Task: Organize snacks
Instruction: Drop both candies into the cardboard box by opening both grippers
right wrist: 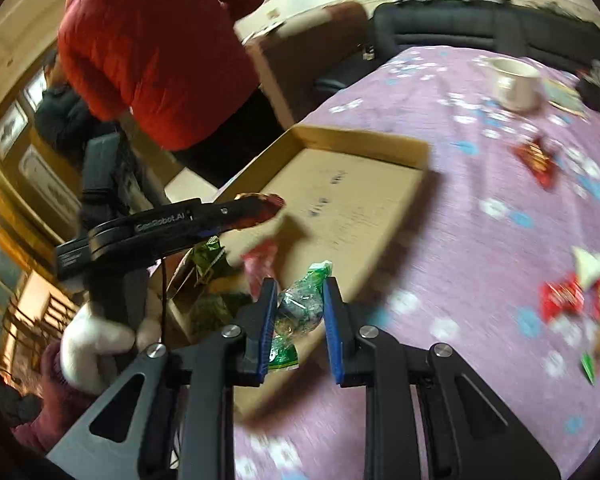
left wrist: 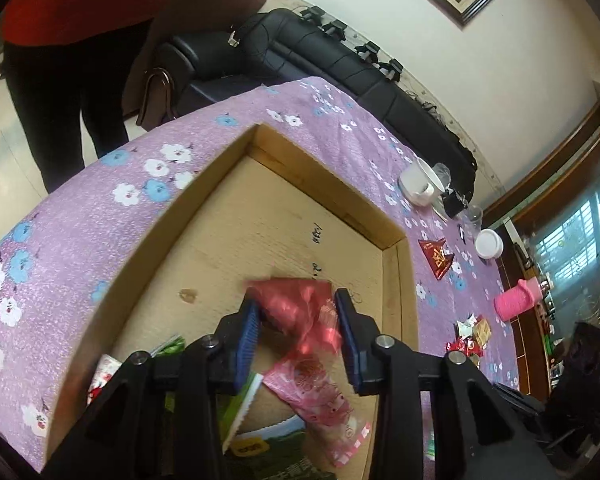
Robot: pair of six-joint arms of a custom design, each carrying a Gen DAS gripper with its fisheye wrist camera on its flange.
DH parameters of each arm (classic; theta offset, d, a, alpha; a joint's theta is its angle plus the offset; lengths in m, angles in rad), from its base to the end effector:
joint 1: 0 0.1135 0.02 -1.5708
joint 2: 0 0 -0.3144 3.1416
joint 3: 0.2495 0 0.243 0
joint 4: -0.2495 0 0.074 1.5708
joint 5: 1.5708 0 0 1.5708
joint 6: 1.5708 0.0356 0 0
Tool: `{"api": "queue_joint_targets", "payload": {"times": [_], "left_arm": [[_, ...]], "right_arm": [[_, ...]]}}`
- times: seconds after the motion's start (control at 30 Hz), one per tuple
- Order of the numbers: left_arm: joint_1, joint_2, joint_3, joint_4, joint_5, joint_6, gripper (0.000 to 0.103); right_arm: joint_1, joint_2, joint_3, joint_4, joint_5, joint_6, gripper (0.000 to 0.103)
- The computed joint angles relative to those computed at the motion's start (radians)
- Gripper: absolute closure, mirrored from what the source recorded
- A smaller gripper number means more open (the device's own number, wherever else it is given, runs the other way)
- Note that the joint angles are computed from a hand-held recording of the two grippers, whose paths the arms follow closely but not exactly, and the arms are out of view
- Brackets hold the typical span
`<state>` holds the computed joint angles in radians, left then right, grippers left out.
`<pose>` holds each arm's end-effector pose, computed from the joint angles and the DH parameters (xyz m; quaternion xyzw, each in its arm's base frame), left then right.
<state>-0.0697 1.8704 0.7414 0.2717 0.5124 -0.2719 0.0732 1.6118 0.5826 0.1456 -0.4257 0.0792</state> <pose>0.3344 -0.0408 0.1473 -0.0034 0.9108 -0.2914 0.2926 0.2714 0.0346 0.1745 -0.0684 0.9205 0.2234 0.3132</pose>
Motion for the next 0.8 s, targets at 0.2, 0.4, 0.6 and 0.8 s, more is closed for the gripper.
{"api": "queue_joint_targets", "payload": {"times": [0.2,0.4,0.6,0.8], "left_arm": [[0.003,-0.114,-0.125,0.112,-0.104,0.033,0.056],[-0.207,-0.344,-0.386,0.419,-0.631,0.147,0.033],[-0.507,-0.445,-0.541,0.678,-0.999,0.273,0.028],[-0.724,-0.469,-0.565,0.757,-1.153,0.349,0.025]], "right_arm": [[0.138,0.137,0.082,0.036,0.153,0.024,0.076],[0.130,0.033,-0.009,0.104,0.200,0.029,0.058],[0.053,-0.158,-0.140,0.149,0.220,0.037,0.049],[-0.112,-0.336,-0.268,0.154,0.173,-0.003,0.044]]}}
